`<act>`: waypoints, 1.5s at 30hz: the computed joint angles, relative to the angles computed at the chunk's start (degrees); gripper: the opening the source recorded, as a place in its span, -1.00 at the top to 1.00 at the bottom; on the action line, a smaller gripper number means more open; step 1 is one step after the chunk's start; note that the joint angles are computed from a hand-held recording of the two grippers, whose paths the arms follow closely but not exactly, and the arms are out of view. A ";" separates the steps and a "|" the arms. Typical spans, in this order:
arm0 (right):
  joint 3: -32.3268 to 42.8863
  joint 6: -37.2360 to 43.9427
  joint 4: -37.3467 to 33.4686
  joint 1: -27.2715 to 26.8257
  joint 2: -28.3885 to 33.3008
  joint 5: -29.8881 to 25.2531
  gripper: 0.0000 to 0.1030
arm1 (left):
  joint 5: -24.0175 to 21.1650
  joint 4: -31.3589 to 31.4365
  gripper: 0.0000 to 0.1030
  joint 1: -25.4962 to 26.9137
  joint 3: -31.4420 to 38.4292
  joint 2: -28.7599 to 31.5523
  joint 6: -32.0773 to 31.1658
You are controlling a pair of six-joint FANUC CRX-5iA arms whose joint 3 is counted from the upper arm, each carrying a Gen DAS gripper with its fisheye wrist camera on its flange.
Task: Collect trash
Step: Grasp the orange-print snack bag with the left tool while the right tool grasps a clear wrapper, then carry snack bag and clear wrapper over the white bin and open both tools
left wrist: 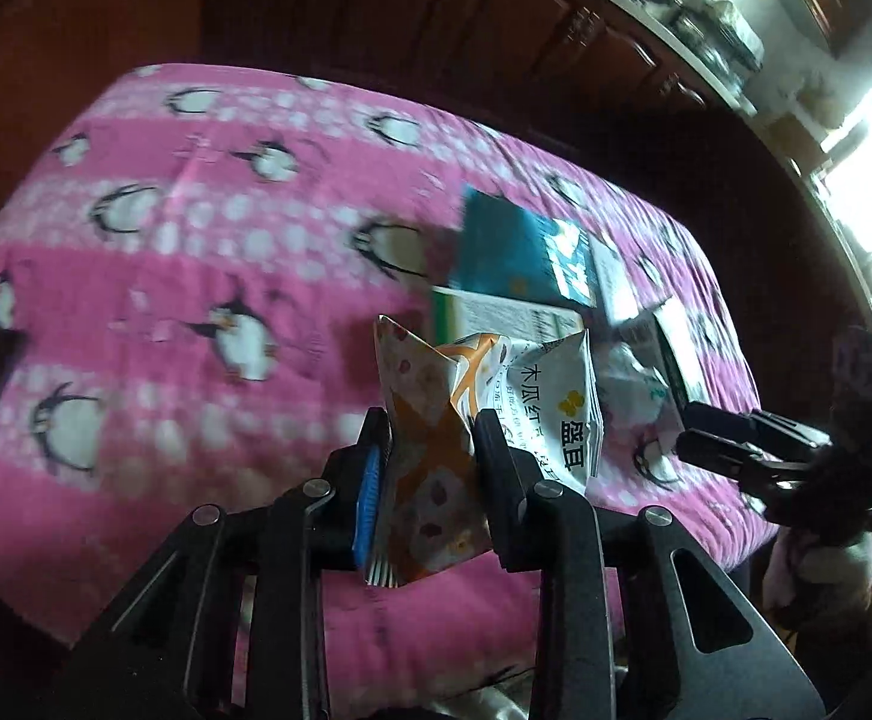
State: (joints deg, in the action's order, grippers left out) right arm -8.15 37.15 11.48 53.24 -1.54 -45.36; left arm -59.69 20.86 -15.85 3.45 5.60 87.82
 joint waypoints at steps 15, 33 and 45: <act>-0.96 -0.95 2.86 -0.19 0.46 1.42 0.83 | 2.05 2.93 0.48 0.39 -2.21 -1.42 -0.66; -16.49 -19.38 20.52 1.29 -18.70 1.02 0.83 | 0.98 1.48 0.48 -10.43 13.28 7.22 -0.58; -24.39 -28.17 25.40 -0.47 -30.11 -7.29 0.83 | -4.11 -1.79 0.48 -18.57 33.40 20.23 0.57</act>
State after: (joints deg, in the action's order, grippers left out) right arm -32.54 8.98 36.87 52.77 -31.65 -52.65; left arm -63.80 19.07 -34.43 36.84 25.83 88.39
